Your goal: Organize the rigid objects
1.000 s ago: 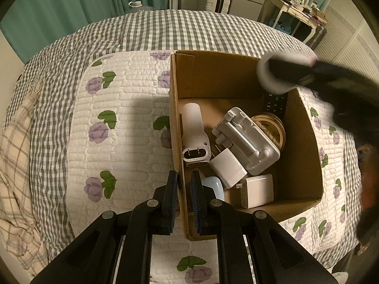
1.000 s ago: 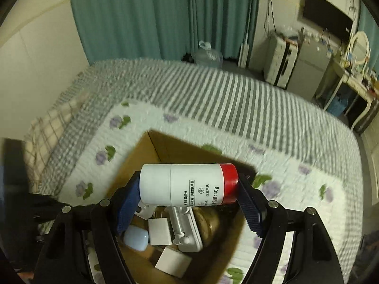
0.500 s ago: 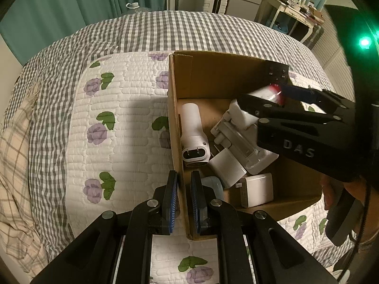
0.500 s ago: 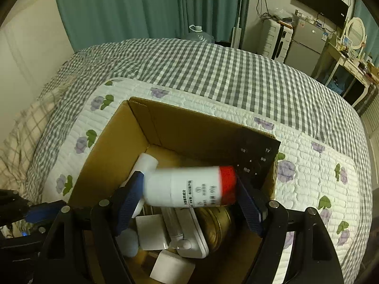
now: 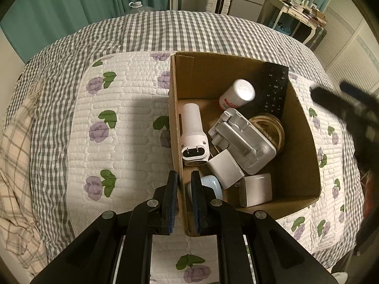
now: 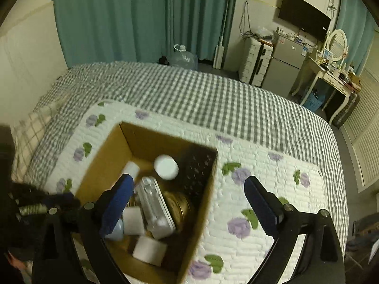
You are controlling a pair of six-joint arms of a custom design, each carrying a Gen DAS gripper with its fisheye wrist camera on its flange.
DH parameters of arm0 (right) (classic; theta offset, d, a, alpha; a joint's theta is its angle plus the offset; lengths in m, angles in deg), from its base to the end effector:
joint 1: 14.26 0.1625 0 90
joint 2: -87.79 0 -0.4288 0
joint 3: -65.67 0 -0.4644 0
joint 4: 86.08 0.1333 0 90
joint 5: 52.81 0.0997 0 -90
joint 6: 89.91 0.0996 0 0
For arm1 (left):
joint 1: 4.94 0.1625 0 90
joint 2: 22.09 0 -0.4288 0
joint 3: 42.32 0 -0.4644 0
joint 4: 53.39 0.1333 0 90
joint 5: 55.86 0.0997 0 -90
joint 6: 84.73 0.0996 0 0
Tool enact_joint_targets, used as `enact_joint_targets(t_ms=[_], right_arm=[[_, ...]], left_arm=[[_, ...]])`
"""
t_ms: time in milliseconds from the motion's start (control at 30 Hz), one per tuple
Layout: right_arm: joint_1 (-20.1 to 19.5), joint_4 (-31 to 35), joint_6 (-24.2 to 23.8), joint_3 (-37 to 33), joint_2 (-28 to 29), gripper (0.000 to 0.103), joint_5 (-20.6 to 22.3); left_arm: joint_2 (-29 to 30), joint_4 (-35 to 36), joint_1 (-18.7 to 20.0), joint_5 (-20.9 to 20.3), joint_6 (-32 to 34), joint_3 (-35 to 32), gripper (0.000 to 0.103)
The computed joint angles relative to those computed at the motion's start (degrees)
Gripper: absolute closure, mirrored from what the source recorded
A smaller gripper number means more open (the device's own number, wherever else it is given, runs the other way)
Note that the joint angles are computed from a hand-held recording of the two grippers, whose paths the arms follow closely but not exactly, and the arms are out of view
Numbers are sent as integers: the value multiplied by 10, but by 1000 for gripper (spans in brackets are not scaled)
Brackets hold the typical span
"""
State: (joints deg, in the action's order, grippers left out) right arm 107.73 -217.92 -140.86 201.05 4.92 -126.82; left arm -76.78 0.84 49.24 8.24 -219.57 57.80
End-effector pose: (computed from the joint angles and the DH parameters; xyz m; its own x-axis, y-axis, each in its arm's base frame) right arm 0.3568 -0.2678 0.1070 -0.1264 -0.9409 -0.3143 -0.9821 0.1632 -0.0936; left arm -0.1261 -0.4768 0.1100 -0.0750 0.9799 -0.1847 0.8936 0.1482 0.4237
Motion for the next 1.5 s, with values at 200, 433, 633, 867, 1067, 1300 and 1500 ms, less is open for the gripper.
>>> enact_joint_targets(t_ms=[200,433,633,867,1067,1300,1500], right_arm=[[-34,8,-16,27,-15,8,-40],[-77,69,-45,-4,-77,8,-9],[-122,109,-56,-44,-158,8,55],[-210,152,-142,-43,-260,0,149],[-267,175,-148,-18,-296,0,159],[-307,116,-148,31,-325,0,198],[-291,121,-163,35,-305,0,175]], left_arm=[[-21,7,-14,18,-9,8,92],[-102,17,-58,66,-10,39,92],[-220,40,-77,163,-6,52,91],[-336,35,-71,255,22,73,18],[-388,12,-38,322,40,91,0],[-388,-38,3,337,87,120,0],[-362,-56,25,316,89,115,0]])
